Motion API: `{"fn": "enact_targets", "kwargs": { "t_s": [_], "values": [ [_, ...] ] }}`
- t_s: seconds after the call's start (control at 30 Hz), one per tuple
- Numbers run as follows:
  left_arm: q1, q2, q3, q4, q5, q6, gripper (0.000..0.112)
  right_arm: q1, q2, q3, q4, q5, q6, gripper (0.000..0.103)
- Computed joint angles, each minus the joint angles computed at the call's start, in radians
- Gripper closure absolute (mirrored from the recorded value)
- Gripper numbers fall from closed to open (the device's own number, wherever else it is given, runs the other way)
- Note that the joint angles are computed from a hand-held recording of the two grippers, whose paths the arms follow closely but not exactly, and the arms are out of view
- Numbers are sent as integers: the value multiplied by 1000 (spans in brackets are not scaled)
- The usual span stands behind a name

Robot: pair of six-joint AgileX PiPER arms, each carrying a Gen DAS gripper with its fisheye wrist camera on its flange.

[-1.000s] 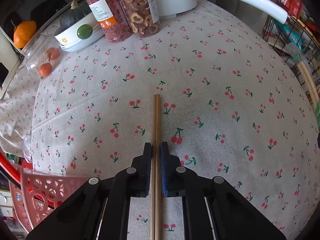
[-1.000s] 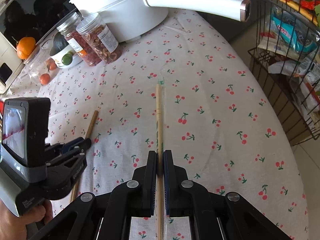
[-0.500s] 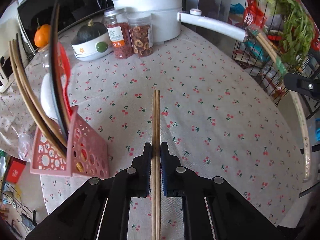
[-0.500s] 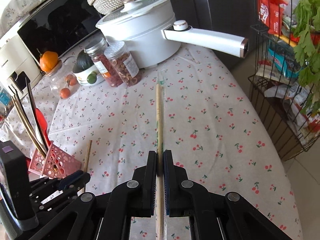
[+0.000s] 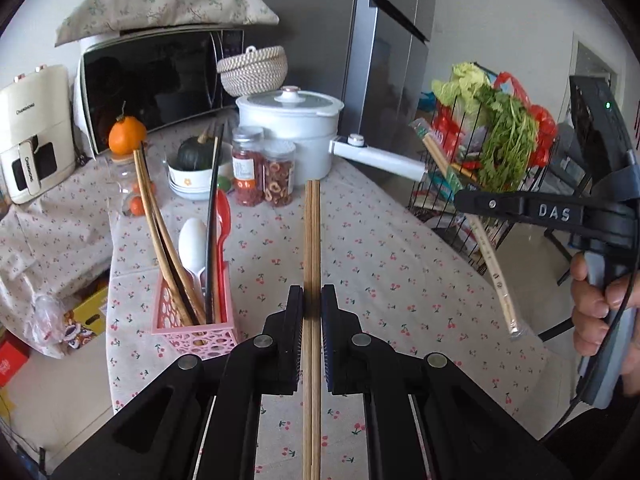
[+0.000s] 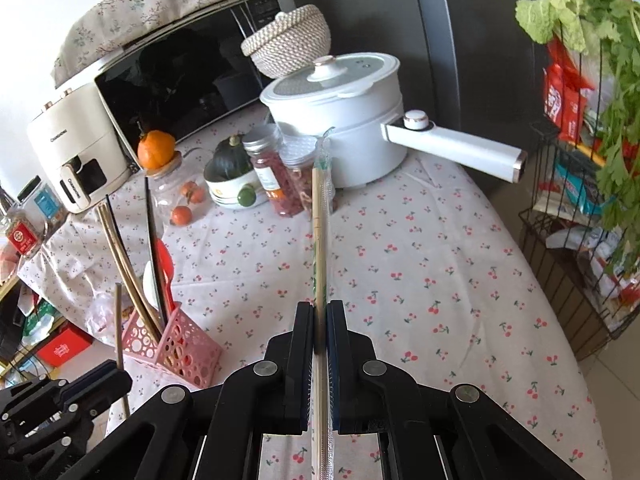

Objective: Organize utensils
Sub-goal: 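Carry both chopsticks to the pink basket, insert the left tool's chopstick and open it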

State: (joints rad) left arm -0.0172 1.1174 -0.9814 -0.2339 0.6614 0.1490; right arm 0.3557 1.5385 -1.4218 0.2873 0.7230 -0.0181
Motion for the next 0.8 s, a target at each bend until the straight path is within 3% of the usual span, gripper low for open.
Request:
{"fn": "enact_targets", "kwargs": {
  "t_s": [0.3,0.47,0.7,0.8],
  "values": [
    [341,-60,-122,-450,162,393,103,78,5,-29,-52,-60,52,99],
    [505,-45,-153,-593,190,493,103,118,27,-45,-81,-79,95,99],
    [511,-23,-87,-716,-13,602,103,173,58,-64,-123,-93,140,99],
    [422,-10,-58,-697,-165,628,103,180,72,-76,-117,-92,149,99]
  ]
}}
